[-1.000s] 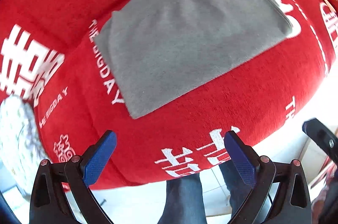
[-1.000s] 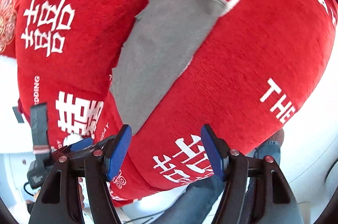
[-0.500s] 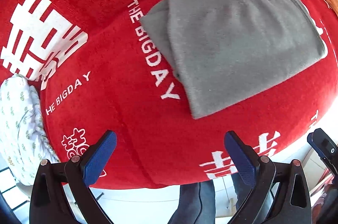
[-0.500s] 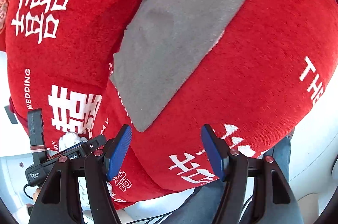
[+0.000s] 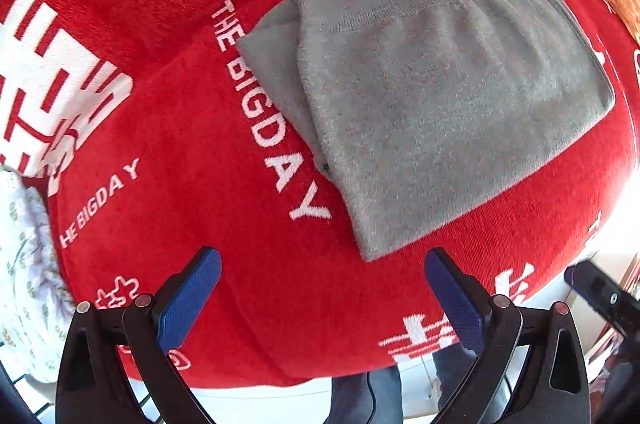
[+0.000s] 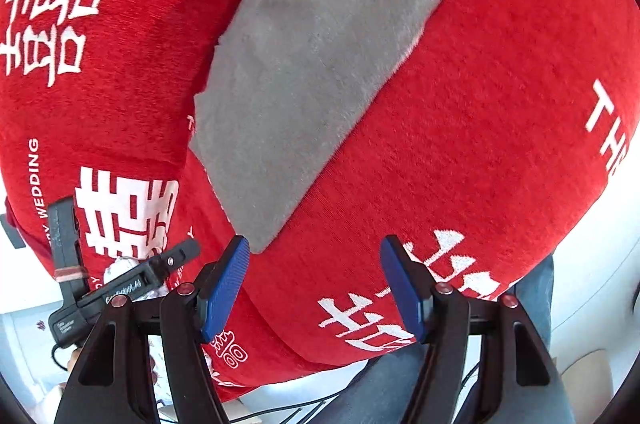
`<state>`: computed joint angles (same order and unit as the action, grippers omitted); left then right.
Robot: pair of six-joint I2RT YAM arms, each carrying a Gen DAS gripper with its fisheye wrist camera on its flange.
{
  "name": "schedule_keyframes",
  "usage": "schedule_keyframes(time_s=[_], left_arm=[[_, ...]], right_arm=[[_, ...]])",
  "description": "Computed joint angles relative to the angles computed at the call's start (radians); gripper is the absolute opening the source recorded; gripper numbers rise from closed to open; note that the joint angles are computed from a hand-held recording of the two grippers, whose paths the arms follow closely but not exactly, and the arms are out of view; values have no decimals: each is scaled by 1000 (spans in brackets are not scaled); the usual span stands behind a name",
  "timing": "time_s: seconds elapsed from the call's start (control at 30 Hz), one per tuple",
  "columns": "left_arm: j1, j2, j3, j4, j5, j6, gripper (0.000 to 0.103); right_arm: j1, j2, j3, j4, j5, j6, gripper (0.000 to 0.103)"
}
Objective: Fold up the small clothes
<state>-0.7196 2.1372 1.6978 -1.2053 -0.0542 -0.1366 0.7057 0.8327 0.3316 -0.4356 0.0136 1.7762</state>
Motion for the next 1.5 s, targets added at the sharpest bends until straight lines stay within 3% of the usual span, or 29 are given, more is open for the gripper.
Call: schedule_keyframes(time_s=[0.2, 0.37, 0.5, 0.67, 0.8, 1.07, 1.1, 1.13, 1.27, 1.5], left_arm=[[25, -15, -83, 129, 38, -14, 102], [49, -32, -168, 272, 61, -16, 102], [72, -37, -218, 356, 97, -23, 102], [99, -8, -233, 403, 141, -58, 102], [120, 9, -236, 424, 171, -68, 102], [221, 58, -196, 439, 344, -84, 102], [239, 83, -172, 428, 386, -83, 102], [246, 100, -157, 421, 402, -82, 102], [259, 176, -76, 391, 437, -98, 102], [260, 326, 103, 362, 689, -169, 102]], right_arm=[[35, 19, -107, 183, 9, 45, 72], [15, 131, -199, 459, 19, 43, 72], [-35, 335, -228, 727, -19, -12, 72], [-106, 696, -222, 1143, -79, -30, 72], [-129, 877, -180, 1314, -80, -31, 72], [-194, 1068, -48, 1437, -107, -12, 70], [-201, 1097, -44, 1483, -117, 13, 46], [-208, 1131, -46, 1545, -122, 39, 8], [-242, 1063, -45, 1511, -133, 6, 8], [-320, 813, -20, 1294, -193, -134, 8]])
